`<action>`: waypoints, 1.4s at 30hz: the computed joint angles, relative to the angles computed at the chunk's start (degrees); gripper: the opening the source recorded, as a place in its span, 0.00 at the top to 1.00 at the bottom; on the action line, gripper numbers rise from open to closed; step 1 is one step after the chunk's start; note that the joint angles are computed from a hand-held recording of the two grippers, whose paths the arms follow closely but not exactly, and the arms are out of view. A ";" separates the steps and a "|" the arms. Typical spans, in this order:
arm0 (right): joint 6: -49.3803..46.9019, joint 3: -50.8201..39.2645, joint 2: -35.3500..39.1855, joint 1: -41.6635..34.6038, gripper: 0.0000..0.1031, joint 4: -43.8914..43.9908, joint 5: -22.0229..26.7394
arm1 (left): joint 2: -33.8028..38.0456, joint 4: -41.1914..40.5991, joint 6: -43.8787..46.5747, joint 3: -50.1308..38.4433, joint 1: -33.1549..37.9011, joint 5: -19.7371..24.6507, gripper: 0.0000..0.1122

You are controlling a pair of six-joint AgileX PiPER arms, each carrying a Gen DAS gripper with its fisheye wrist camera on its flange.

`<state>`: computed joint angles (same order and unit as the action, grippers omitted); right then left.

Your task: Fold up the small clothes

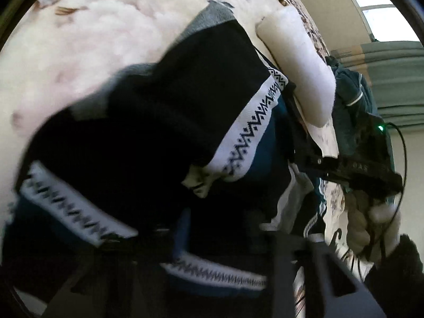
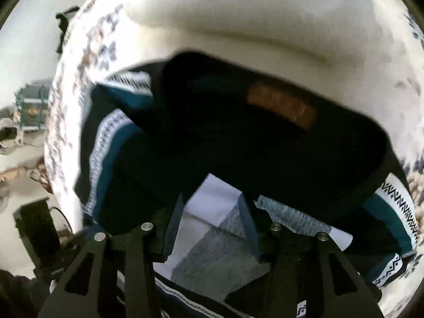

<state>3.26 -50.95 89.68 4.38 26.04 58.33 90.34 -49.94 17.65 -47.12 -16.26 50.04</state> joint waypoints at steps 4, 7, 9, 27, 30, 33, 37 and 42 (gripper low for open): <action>4.02 0.54 -1.05 2.16 0.99 -2.92 -2.93 | -0.72 -0.42 -1.16 0.80 -0.96 -3.48 0.99; 7.71 1.20 -4.39 -0.45 0.99 -5.93 -3.23 | -2.73 0.51 -0.39 1.87 -0.44 -2.77 0.99; 10.23 1.16 -4.42 -0.88 1.00 -6.74 -4.56 | -3.67 1.66 -0.33 2.31 0.53 -1.25 0.99; -2.18 1.41 -1.98 -2.72 0.65 -0.56 1.69 | 0.26 -11.05 5.49 3.63 3.36 -0.89 0.96; 3.93 2.63 -3.56 0.65 0.97 -3.73 -3.06 | -1.24 -8.81 4.69 2.71 2.09 -1.70 0.97; 9.63 3.52 -5.33 0.51 0.98 -6.81 -5.34 | -2.49 -7.58 5.30 3.16 2.36 -0.25 0.97; 8.10 2.23 -2.28 1.19 0.97 -5.66 -3.11 | -0.92 -7.79 6.70 2.20 4.77 4.33 0.93; 6.59 0.99 -5.28 -3.81 0.60 -4.60 2.55 | -2.91 -5.10 3.38 1.67 5.66 7.48 0.57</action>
